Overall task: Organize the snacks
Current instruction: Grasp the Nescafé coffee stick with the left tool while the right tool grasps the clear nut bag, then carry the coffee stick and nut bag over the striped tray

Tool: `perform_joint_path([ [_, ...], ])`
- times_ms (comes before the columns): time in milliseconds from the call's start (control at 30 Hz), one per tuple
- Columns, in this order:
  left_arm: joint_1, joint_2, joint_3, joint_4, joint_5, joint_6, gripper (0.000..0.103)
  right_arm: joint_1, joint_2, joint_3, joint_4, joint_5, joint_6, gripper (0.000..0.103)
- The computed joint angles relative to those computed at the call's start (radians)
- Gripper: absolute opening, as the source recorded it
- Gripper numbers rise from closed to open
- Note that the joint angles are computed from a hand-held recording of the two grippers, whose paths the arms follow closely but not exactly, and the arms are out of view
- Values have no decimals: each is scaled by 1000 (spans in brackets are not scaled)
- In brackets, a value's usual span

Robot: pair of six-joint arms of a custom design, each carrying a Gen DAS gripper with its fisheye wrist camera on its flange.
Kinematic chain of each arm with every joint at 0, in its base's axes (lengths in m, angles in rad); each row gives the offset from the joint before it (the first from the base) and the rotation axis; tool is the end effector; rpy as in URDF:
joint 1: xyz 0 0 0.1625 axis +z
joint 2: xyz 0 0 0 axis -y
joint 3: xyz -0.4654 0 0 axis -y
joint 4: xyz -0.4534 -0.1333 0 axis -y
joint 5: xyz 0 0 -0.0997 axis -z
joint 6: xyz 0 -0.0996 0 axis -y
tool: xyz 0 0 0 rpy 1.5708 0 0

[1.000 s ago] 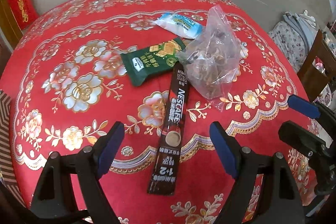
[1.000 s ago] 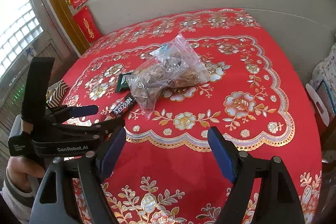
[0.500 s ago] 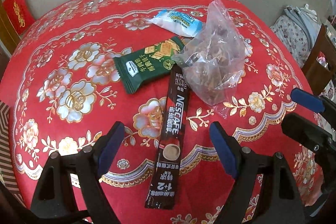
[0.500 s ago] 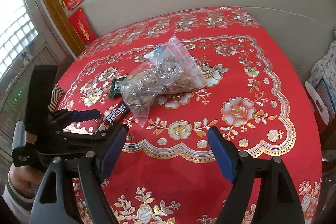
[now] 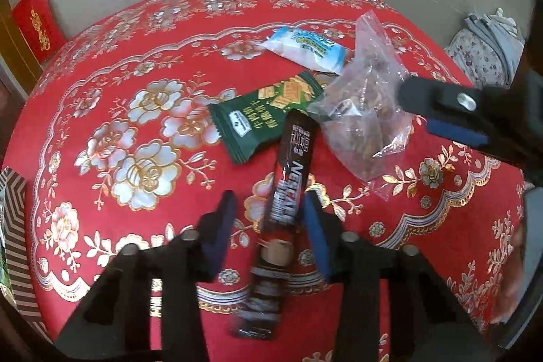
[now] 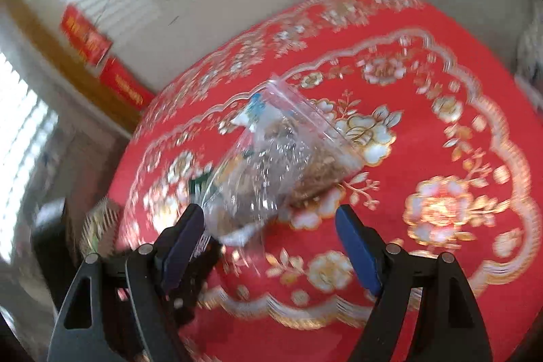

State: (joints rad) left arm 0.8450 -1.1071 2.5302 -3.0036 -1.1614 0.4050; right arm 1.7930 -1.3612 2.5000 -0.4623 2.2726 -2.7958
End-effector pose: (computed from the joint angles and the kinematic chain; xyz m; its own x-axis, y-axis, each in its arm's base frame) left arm -0.1198 -0.3956 0.0399 -0.3715 0.8517 -0.3697 0.8814 0.4487 0.1479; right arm 0.1298 -0.2614 0.0806 -0.8520 0.5106 0.1160 0.1603 0.4651 -0.8706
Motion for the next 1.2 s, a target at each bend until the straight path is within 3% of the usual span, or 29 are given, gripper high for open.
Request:
perform_joint_path([
  [100,2,1,-2,2,-5,7,36,-57,16,-28,34,-48,42,80],
  [200,3,3,0,-7,-6,10,35,-58,29,-51,28,-34,58,81],
  [267,4,2,0,-8,-8,12,35,-76,39,-71,34,-70,20,81],
  [333,8,-4,1,-2,-14,14,33,-57,68,-102,50,-29,-21,79],
  [367,10,-11,2,4,-17,14,30,-49,82,-113,58,-10,-44,61],
  [433,19,-28,0,30,-28,14,23,-37,112,-135,93,23,-82,36],
  [500,26,-44,0,50,-37,14,20,-35,114,-125,90,11,-105,29],
  [533,33,-54,-1,64,-47,15,19,-8,130,-129,96,49,-119,26],
  [667,52,-98,4,107,-58,4,16,58,129,-94,62,108,-136,23],
  [867,48,-160,42,94,-34,8,11,135,130,-48,27,123,-95,23],
  [1200,54,-263,90,64,6,16,11,220,191,-80,32,132,-63,23],
])
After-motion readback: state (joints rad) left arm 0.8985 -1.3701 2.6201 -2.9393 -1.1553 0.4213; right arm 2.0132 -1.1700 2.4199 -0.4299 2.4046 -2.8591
